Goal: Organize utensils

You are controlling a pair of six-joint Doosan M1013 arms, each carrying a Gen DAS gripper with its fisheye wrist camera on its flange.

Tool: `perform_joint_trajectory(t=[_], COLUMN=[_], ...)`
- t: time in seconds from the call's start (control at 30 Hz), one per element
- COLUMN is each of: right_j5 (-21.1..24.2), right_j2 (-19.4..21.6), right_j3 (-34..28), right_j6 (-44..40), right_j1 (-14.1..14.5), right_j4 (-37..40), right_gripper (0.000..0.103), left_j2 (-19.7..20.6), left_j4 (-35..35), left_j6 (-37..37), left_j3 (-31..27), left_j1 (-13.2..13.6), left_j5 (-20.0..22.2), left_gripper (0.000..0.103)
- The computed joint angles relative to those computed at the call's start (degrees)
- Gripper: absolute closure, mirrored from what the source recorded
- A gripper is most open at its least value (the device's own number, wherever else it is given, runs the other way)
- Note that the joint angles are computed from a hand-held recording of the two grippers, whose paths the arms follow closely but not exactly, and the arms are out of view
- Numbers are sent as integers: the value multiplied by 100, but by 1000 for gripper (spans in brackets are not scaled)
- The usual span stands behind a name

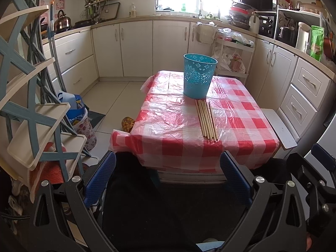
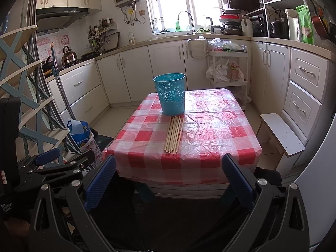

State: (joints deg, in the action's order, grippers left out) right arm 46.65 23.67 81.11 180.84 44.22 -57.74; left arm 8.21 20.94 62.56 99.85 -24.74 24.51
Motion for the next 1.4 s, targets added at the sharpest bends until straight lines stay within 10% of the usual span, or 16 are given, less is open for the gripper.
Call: perform_joint_trajectory(t=[0.73,0.97,1.4], right_j5=[-345,-418,162], right_j2=[904,1601,2394], right_j3=[-826,-1649,-2834], right_j6=[-2081,-3548,-4932], right_j1=[-1149,-1562,-1833], right_j4=[1717,3019,4021], right_gripper=[8,52,68], left_j2=[1568,2141,2941], left_j4=[-1139,-1307,-1642], left_j6=[1236,1335,1728], left_j3=[-1614,-2332,-3352], left_j1=[175,206,230], left_j5=[737,1101,1566], left_gripper=[8,8,8])
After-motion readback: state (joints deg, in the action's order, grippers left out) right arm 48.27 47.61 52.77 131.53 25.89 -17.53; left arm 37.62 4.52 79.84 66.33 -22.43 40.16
